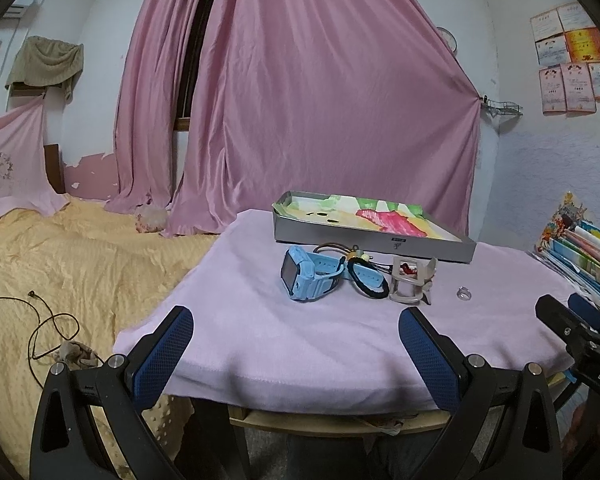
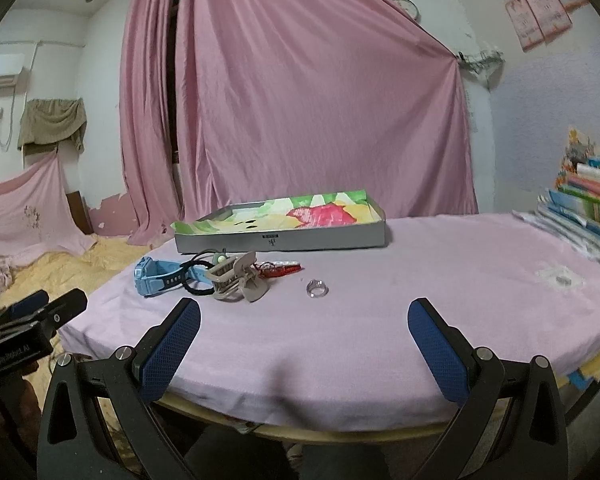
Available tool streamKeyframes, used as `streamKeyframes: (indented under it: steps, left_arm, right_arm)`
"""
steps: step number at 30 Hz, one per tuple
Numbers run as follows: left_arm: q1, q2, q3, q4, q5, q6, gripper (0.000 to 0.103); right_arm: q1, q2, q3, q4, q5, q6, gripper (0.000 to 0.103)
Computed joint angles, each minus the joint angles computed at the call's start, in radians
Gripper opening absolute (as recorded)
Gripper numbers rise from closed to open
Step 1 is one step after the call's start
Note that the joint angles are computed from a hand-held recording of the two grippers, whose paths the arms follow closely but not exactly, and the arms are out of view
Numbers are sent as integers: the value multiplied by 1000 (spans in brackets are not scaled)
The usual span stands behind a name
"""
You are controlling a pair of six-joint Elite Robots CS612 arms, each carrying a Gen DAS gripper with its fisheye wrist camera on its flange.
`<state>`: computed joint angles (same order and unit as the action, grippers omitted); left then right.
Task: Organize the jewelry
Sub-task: 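Grasp the blue smartwatch with the left tool while the right tool grasps the white claw clip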
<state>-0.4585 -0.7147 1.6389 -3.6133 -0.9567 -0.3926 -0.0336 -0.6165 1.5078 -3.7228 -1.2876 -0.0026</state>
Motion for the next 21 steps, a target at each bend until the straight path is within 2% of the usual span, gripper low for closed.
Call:
streamKeyframes:
  steps: [9,12,21]
  left_arm:
    - [40,-2,-57,110,-69,-43,103]
    - [56,3,-84,148,-102,-48,103]
    - [91,34,-187,272,-182,-43,103]
  right_arm:
    - [1,12,-85,101,69,-36,102]
    - [14,22,-130,141,37,-58,102]
    - [32,58,-250,305,62,-82,102]
